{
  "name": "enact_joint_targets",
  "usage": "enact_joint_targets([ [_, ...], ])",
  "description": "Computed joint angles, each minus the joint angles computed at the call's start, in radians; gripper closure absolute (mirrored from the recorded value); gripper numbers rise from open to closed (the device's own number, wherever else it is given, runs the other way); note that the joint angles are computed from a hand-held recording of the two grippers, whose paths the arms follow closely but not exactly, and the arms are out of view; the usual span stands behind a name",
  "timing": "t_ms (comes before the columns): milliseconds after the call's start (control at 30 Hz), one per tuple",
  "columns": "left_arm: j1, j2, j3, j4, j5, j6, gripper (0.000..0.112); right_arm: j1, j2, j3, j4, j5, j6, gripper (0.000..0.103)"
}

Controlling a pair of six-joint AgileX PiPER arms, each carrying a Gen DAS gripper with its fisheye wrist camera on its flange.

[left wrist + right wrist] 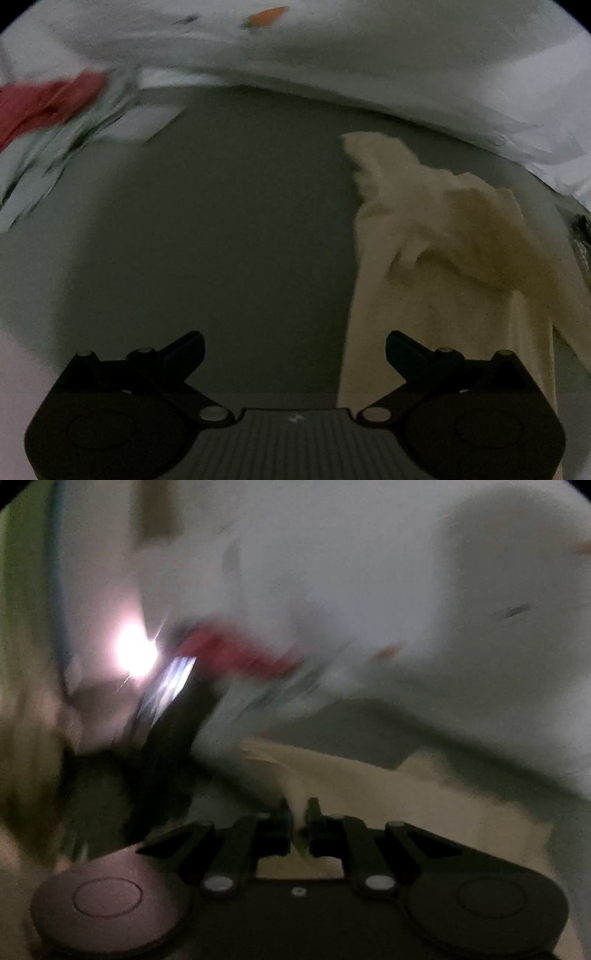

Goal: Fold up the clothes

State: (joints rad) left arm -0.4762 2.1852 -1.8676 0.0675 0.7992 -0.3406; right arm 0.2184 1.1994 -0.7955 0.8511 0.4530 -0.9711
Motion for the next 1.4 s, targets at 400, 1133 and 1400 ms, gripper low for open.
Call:
enact_joint_targets([
  [400, -0.034, -0.316, 0.539, 0.089, -0.209, -0.201, 0.010, 0.271, -0.126, 0.147, -0.482, -0.054, 0.568, 0.095],
  [1133, -0.082, -0.223, 0.434, 0.158, -0.210, -0.205, 0.010, -0.090, -0.060, 0.169, -0.047, -0.047, 0.291, 0.051],
  [1400, -0.008, -0.041, 0.118, 0.053, -0.103, -0.034, 0.010, -0.238, 0.398, -0.200, 0.256, -0.084, 0.028, 0.078],
])
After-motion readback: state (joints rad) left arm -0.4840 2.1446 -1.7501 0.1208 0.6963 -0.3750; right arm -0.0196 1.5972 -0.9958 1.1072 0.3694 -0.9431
